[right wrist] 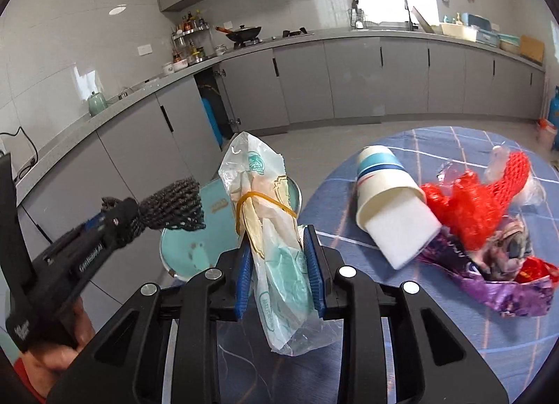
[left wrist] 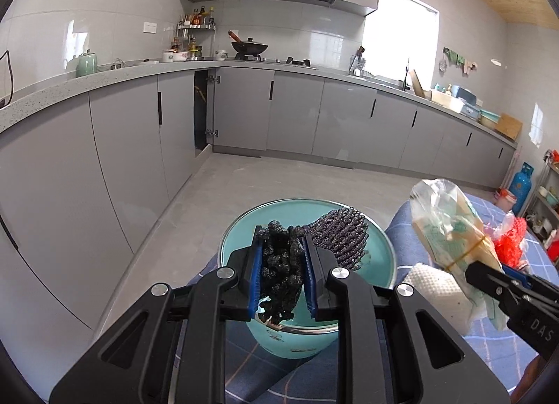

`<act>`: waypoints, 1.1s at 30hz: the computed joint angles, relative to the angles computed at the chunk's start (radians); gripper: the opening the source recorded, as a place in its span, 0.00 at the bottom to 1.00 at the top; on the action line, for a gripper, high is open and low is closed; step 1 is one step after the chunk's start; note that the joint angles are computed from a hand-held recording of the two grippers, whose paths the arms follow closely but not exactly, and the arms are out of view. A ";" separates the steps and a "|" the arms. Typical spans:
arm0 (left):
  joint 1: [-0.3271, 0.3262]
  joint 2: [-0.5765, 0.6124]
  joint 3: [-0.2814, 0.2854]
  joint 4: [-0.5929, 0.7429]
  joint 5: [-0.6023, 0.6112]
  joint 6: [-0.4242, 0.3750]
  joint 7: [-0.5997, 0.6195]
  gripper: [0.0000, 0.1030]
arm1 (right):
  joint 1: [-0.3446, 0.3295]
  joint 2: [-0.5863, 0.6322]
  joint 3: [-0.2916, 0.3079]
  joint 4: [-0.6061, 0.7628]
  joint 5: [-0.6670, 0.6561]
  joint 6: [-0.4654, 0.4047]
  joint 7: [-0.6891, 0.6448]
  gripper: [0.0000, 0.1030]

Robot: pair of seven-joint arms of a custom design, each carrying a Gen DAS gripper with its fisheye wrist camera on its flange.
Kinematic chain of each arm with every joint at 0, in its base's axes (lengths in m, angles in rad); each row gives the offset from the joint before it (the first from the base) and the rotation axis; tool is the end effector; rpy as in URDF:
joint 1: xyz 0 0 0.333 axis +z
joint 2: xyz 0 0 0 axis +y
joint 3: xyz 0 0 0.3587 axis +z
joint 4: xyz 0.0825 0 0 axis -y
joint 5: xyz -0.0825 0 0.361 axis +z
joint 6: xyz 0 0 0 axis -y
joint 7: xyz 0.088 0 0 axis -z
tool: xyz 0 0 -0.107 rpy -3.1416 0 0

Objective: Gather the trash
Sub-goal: 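Carry the scrubber over the teal bin with the left gripper while the right gripper grasps the plastic bag, then open the left gripper over the bin while the right gripper carries the bag toward it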

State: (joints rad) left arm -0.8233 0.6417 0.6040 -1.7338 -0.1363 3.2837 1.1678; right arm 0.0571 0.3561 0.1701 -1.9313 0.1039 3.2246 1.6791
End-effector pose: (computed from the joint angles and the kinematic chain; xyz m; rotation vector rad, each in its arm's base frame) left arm 0.6788 -0.2470 0.4350 -1.6472 1.5834 -1.0174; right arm 0.6545 0.1252 0.4750 -1.5750 1.6223 -0.5738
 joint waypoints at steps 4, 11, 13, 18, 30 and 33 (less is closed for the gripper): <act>0.016 0.015 -0.012 0.020 -0.001 -0.023 -0.015 0.21 | 0.033 0.024 -0.033 0.037 -0.002 -0.021 0.014 0.28; 0.050 0.069 -0.014 0.122 0.061 -0.099 -0.104 0.21 | 0.223 0.132 -0.232 0.218 -0.071 -0.122 0.104 0.29; 0.068 0.075 -0.025 0.134 0.082 -0.109 -0.125 0.21 | 0.209 0.161 -0.203 0.263 -0.075 -0.137 0.106 0.29; 0.105 0.090 -0.048 0.173 0.142 -0.145 -0.171 0.21 | 0.165 0.221 -0.130 0.358 -0.068 -0.181 0.076 0.29; 0.240 0.156 -0.193 0.356 0.268 -0.298 -0.234 0.21 | 0.100 0.314 -0.053 0.494 0.032 -0.304 0.000 0.30; 0.262 0.156 -0.218 0.363 0.302 -0.299 -0.253 0.21 | 0.061 0.310 0.000 0.476 0.075 -0.274 -0.044 0.30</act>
